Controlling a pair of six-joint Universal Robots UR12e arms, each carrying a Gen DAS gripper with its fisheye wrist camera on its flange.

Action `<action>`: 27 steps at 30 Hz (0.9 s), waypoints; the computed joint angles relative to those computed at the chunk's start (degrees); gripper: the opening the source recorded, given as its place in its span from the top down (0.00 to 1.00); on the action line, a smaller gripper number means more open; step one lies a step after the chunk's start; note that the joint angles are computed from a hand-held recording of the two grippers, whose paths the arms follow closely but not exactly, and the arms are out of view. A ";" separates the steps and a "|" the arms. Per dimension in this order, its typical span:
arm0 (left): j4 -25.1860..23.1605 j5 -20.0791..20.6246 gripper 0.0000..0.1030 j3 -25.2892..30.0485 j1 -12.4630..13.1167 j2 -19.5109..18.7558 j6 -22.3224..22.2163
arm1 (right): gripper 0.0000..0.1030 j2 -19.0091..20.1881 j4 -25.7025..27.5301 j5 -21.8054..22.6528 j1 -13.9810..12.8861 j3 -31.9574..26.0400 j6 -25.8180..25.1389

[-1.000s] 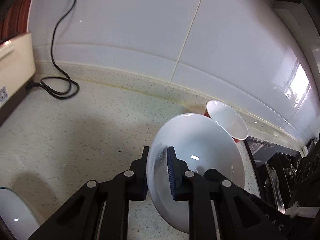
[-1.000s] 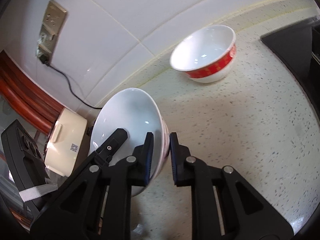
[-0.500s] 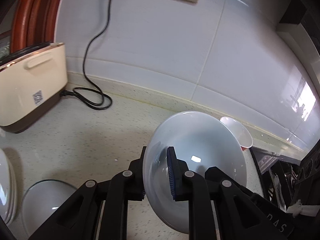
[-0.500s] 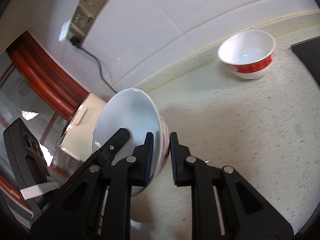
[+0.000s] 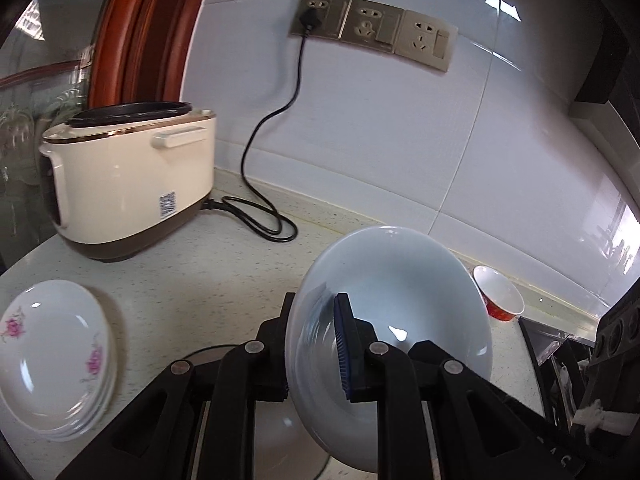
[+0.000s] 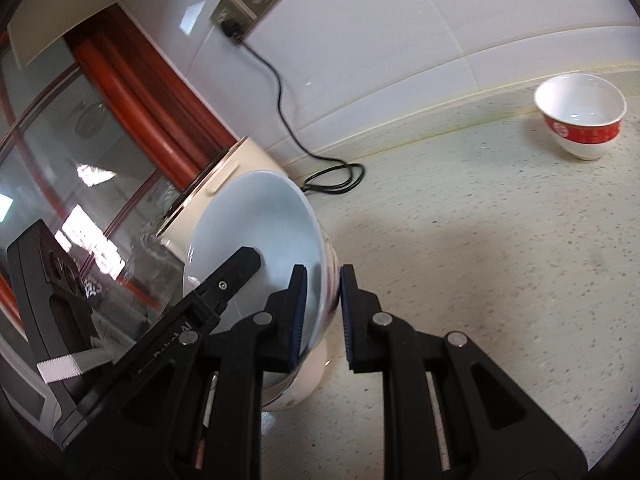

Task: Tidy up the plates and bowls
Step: 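Carry the red-print bowl with both grippers over the green-rimmed bowl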

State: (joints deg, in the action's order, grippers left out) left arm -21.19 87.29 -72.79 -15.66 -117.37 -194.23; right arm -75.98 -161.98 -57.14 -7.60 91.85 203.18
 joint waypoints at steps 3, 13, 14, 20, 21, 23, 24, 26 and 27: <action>-0.16 0.20 0.83 -1.17 0.37 0.77 0.71 | 0.81 0.25 1.62 0.48 0.52 -0.47 -1.85; -3.57 -0.54 0.83 -3.74 2.07 2.95 2.13 | 0.80 -0.22 5.30 0.24 2.04 -0.38 -8.29; -3.88 -0.75 0.83 -4.01 2.19 3.17 2.38 | 0.80 -0.29 5.67 0.01 2.19 -0.39 -8.82; -6.68 -1.98 0.79 -4.89 2.72 4.08 3.25 | 0.81 -1.01 8.71 -2.42 3.24 -0.62 -12.62; -7.07 -2.14 0.79 -5.06 2.81 4.24 3.25 | 0.81 -1.11 9.29 -2.91 3.43 -0.68 -13.21; -8.15 -2.63 0.78 -5.24 3.07 4.50 3.23 | 0.81 -1.23 10.96 -4.23 3.92 -0.94 -14.78; -8.70 -2.81 0.78 -5.30 3.20 4.60 3.34 | 0.81 -1.20 11.52 -4.73 4.08 -1.06 -15.26; -9.95 -3.31 0.78 -5.23 3.44 4.63 3.46 | 0.80 -1.08 12.20 -5.39 4.33 -1.27 -15.72; -10.44 -3.63 0.78 -5.17 3.56 4.60 3.37 | 0.80 -1.11 12.27 -5.41 4.31 -1.24 -15.86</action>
State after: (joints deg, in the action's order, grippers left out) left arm -31.63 83.65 -77.96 -12.10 -112.77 -190.86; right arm -77.09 -149.71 -62.55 -3.29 90.60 187.31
